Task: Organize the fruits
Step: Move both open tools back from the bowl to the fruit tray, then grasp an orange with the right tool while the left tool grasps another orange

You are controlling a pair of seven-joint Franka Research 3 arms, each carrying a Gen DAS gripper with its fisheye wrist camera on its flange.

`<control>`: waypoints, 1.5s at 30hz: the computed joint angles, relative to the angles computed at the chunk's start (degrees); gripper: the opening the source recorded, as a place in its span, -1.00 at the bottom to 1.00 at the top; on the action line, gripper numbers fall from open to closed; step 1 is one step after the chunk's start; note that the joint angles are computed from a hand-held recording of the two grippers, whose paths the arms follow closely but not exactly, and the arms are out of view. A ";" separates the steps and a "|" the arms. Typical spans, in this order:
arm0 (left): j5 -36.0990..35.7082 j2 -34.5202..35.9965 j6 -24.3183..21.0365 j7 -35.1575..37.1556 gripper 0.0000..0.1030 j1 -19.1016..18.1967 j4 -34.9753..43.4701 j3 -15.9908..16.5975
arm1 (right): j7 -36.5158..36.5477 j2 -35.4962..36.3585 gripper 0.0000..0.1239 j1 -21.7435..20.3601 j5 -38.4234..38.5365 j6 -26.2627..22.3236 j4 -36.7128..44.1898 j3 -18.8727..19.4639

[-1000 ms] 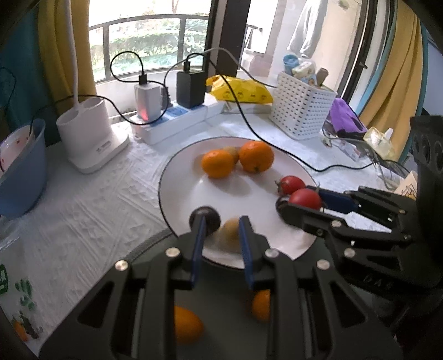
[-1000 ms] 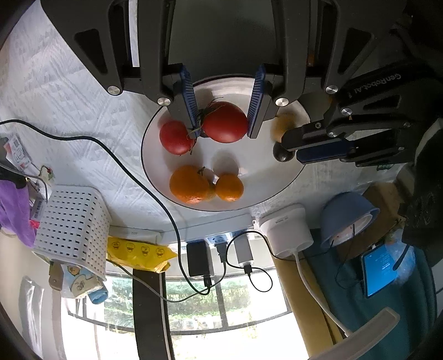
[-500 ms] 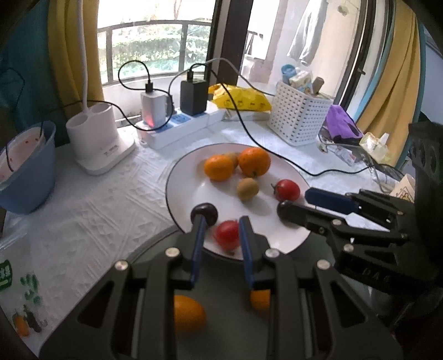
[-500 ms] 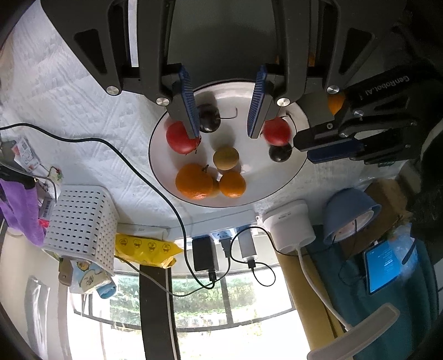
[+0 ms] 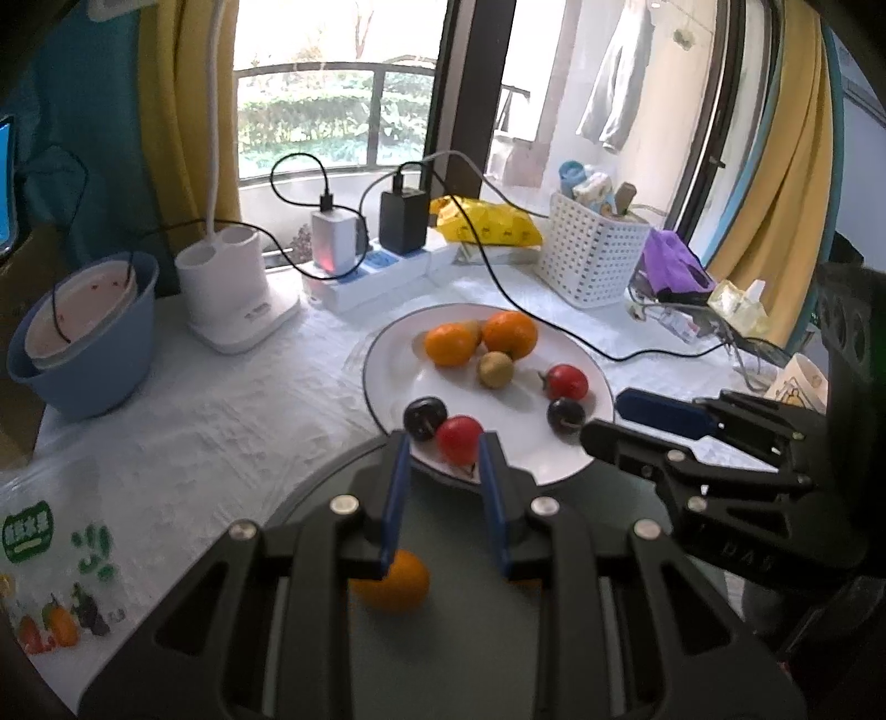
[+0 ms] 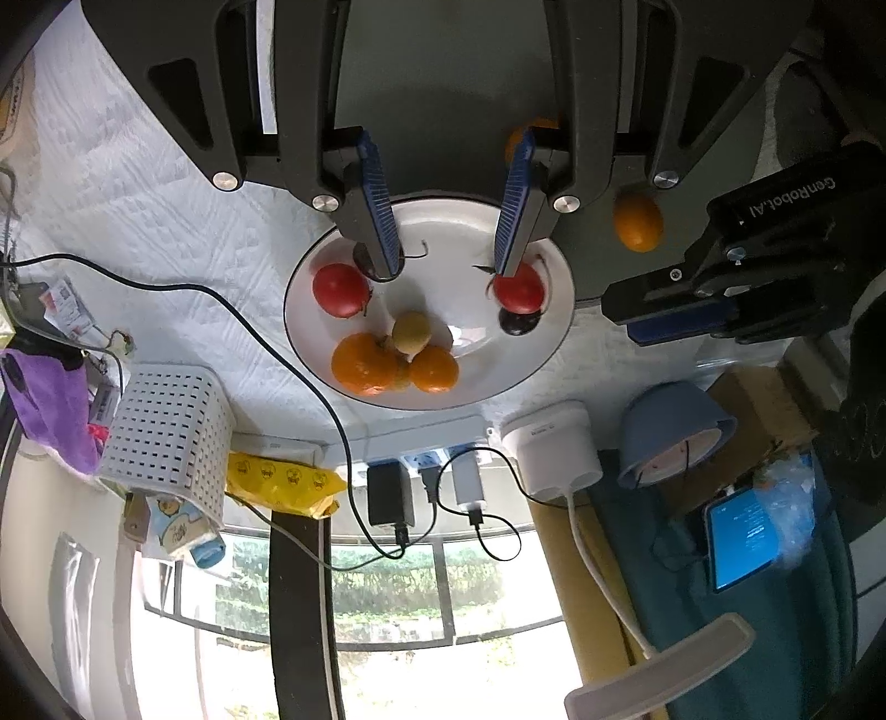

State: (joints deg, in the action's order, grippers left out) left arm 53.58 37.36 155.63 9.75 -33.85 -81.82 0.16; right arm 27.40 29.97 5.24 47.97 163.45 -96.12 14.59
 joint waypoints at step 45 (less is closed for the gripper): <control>14.13 -8.80 2.17 -19.10 -0.12 3.50 -17.28 -3.40 | 0.41 -4.14 -0.38 4.14 0.59 3.54 -9.93 -0.76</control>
